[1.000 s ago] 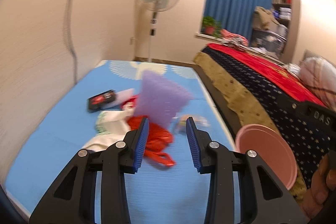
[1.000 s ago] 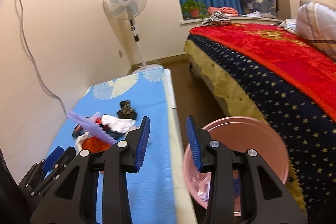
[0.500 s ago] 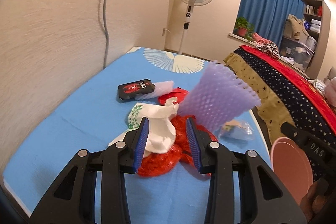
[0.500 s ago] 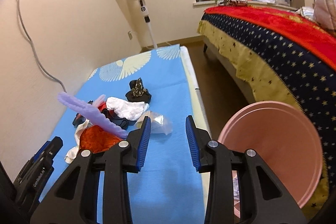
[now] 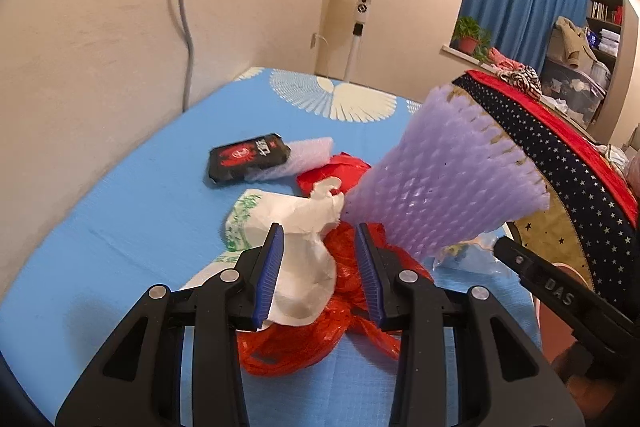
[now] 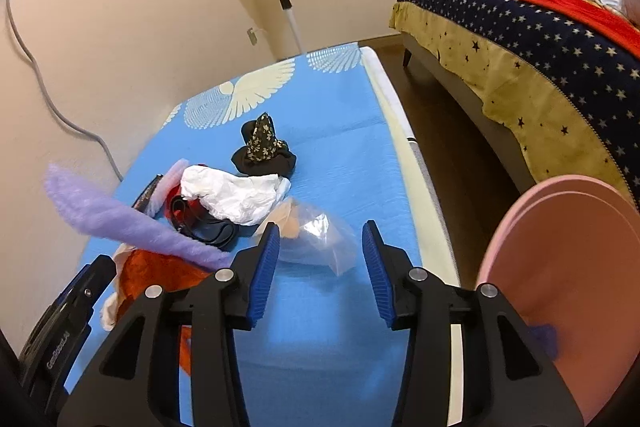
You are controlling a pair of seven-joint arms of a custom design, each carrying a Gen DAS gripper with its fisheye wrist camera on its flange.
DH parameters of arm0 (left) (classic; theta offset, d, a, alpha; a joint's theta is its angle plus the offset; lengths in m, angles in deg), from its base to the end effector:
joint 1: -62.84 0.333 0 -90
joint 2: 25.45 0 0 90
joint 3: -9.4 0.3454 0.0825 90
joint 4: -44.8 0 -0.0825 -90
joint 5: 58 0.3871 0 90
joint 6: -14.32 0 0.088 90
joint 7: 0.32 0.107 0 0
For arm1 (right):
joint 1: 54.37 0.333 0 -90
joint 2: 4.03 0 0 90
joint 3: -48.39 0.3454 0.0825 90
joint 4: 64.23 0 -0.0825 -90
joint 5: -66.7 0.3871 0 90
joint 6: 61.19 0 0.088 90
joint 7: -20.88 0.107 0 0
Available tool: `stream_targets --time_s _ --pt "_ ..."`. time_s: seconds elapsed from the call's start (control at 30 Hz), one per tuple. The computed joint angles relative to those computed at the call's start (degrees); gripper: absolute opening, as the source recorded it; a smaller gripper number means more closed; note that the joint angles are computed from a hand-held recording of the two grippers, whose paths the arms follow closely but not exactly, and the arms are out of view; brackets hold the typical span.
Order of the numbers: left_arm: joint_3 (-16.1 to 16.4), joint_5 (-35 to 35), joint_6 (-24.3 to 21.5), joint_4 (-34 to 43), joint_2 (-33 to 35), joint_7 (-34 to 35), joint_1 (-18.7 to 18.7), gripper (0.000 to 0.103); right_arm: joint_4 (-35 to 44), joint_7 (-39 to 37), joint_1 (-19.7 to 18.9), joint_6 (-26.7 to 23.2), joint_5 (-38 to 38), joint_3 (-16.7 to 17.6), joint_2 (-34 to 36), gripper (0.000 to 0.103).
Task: Collect trash
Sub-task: 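Grasp the clear plastic bag with the right tool while the left grasps the white plastic bag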
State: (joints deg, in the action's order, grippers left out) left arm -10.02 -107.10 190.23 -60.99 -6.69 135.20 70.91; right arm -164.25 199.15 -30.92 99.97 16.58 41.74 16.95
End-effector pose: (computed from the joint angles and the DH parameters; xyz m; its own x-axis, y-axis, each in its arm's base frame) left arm 0.6778 -0.0478 0.4656 -0.1843 -0.9649 0.1873 -0.6093 -0.0373 -0.7920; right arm 0.6578 0.2487 0.4572 -0.3257 -0.8953 -0.3039 -0.5679 0.4423 -0.6942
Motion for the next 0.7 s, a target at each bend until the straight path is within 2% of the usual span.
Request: stream_targets --time_s 0.03,0.1,0.2,0.23,0.27,0.33,0.47,0.7 --pt "0.9 1.1 -0.3 0.1 0.1 -1.1 -0.8 0.036 0.3 -0.8 -0.6 0.4 1.1 0.5 0.4 0.044" --pt "2.1 2.9 -0.7 0.1 0.3 -2.9 -1.6 0.024 0.6 -2.4 -1.2 0.9 3.0 1.0 1.0 0.044" --pt "3.0 4.9 -2.0 0.3 0.5 -5.0 -2.0 0.016 2.3 -8.7 -2.1 -1.2 7.6 2.9 2.3 0.043" --pt "3.1 5.4 -2.4 0.3 0.5 -5.6 -2.0 0.016 2.5 -9.9 -2.1 -1.1 8.5 3.0 2.5 0.04" --pt "3.0 5.4 -3.0 0.5 0.6 -5.8 -1.7 0.014 2.6 -11.1 -2.1 -1.2 9.5 3.1 2.7 0.03" --pt "3.4 5.8 -3.4 0.7 0.6 -6.8 -1.6 0.012 2.9 -12.5 -1.4 -1.9 10.4 2.7 2.7 0.021" --pt "2.6 4.7 -2.4 0.1 -0.4 -6.4 -0.6 0.009 1.6 -10.4 0.4 -1.3 8.5 0.8 1.1 0.012" --pt "-0.3 -2.0 -0.7 -1.0 -2.8 -0.3 2.0 0.008 -2.9 -1.4 2.0 -1.2 -0.9 -0.6 -4.6 0.01"
